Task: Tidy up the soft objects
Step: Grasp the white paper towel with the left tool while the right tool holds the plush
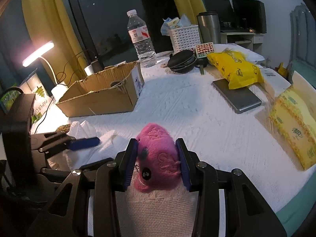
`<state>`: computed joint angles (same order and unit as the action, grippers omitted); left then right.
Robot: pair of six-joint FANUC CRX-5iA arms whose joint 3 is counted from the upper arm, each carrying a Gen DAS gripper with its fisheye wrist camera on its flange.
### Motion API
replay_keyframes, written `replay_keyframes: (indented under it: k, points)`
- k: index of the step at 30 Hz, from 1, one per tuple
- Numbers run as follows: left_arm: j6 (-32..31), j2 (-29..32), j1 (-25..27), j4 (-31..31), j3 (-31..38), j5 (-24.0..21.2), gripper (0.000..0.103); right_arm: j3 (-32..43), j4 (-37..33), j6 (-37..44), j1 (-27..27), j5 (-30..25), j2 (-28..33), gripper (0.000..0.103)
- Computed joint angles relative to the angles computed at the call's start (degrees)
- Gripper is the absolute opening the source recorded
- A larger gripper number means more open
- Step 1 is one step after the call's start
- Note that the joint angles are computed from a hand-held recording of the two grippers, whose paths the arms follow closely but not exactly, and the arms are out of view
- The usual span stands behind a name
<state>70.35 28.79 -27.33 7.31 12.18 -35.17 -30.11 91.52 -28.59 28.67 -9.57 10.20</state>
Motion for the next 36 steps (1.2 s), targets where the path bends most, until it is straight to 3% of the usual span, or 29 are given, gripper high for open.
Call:
replay_keyframes:
  k: [1,5,11,13,15,16,18,20,25,27,28,30,32,36]
  points:
    - [-0.27,-0.21,-0.02,0.19,-0.26,0.33,0.015,-0.08,0.05,-0.10,0.01,-0.12,-0.15,0.042]
    - [-5.24,-1.94,0.60,6.20,-3.43,2.70,0.008,-0.28,1.90,-1.68,-0.29,-0.75,-0.84,0.042]
    - [-10.03,-4.35,1.80,14.03,-7.97,5.51,0.004,-0.12,1.00,-0.49,0.97,-3.35,-1.99,0.042]
    - [-9.43,-4.74,2.08,13.06,-8.04,5.25,0.005,-0.04,0.62,0.09,1.42,-3.97,-2.29,0.042]
    - [-6.28,-3.99,2.25,9.89,-6.35,3.48,0.008,0.10,0.37,0.31,1.77,-4.50,-2.37,0.042]
    - [-5.37,-3.19,2.40,8.90,-5.01,1.37,0.016,0.07,0.60,0.04,1.85,-4.64,-2.42,0.042]
    - [-4.10,-2.65,2.47,7.36,-4.31,0.16,0.034,0.15,0.18,0.17,2.13,-4.79,-2.28,0.042]
    - [-7.14,-2.58,2.88,10.56,-5.49,-0.04,0.062,0.32,-0.72,0.84,2.44,-4.89,-2.05,0.042]
    - [-11.69,-2.80,2.97,13.29,-7.66,1.24,0.063,0.96,-3.43,3.03,3.17,-5.27,-1.39,0.042]
    - [-12.81,-2.97,2.79,13.30,-8.41,2.38,0.055,1.17,-4.07,3.60,3.32,-5.25,-1.22,0.042]
    - [-12.78,-2.85,2.72,12.94,-8.22,2.47,0.033,1.24,-4.39,3.93,3.40,-5.32,-1.18,0.042]
    - [-13.34,-2.82,2.82,13.71,-8.21,2.15,0.012,1.30,-4.98,4.48,3.67,-5.62,-1.22,0.042]
    - [-13.40,-3.24,2.78,13.55,-8.58,2.57,0.006,1.30,-5.28,4.74,3.82,-5.91,-1.34,0.042]
    - [-17.06,-5.19,2.98,18.68,-11.27,5.05,0.006,1.59,-6.15,5.91,4.55,-7.21,-1.84,0.042]
